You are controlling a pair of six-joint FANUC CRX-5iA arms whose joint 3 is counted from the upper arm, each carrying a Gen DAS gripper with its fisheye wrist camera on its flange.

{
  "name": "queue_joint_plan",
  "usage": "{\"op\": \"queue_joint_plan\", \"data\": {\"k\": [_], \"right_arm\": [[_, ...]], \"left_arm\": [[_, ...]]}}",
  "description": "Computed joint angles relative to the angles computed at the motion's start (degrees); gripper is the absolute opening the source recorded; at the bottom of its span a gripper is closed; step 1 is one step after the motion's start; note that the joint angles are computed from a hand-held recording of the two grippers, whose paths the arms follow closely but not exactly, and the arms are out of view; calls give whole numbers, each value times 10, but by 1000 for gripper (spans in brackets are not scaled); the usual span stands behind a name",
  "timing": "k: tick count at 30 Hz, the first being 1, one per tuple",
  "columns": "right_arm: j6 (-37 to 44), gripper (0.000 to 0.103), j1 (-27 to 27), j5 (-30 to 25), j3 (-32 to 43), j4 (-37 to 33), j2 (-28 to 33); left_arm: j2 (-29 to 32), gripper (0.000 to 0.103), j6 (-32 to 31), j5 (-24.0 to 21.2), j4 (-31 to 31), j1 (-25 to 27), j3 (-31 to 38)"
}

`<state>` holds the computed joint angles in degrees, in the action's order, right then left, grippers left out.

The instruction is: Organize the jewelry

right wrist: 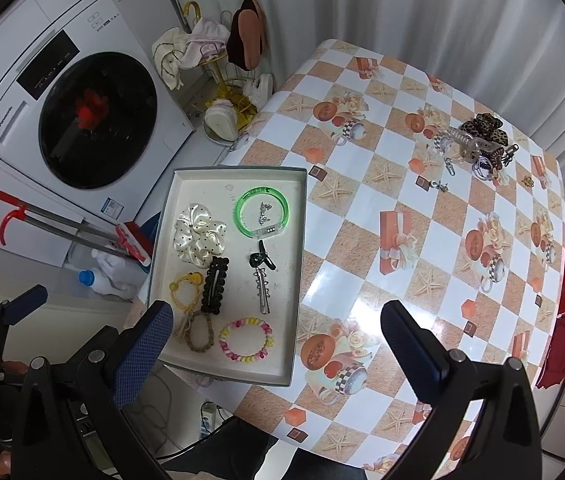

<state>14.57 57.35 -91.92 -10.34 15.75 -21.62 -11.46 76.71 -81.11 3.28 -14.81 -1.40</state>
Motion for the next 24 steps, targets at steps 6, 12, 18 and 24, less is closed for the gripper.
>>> {"op": "queue_joint_plan", "data": {"k": [6,12,18,24], "right_arm": [[3,103,-2,1,1,-1,1],[3,103,-3,2,0,-1,1],[3,103,-3,1,1,-2,2],[2,103,-4,2,2,-2,3]], "left_arm": [[1,103,4,-3,-2,-2,1],[3,103,2,-3,-2,-1,3],[3,103,-2,-3,-3,1,1],[3,103,-1,-3,-3,0,2]]}}
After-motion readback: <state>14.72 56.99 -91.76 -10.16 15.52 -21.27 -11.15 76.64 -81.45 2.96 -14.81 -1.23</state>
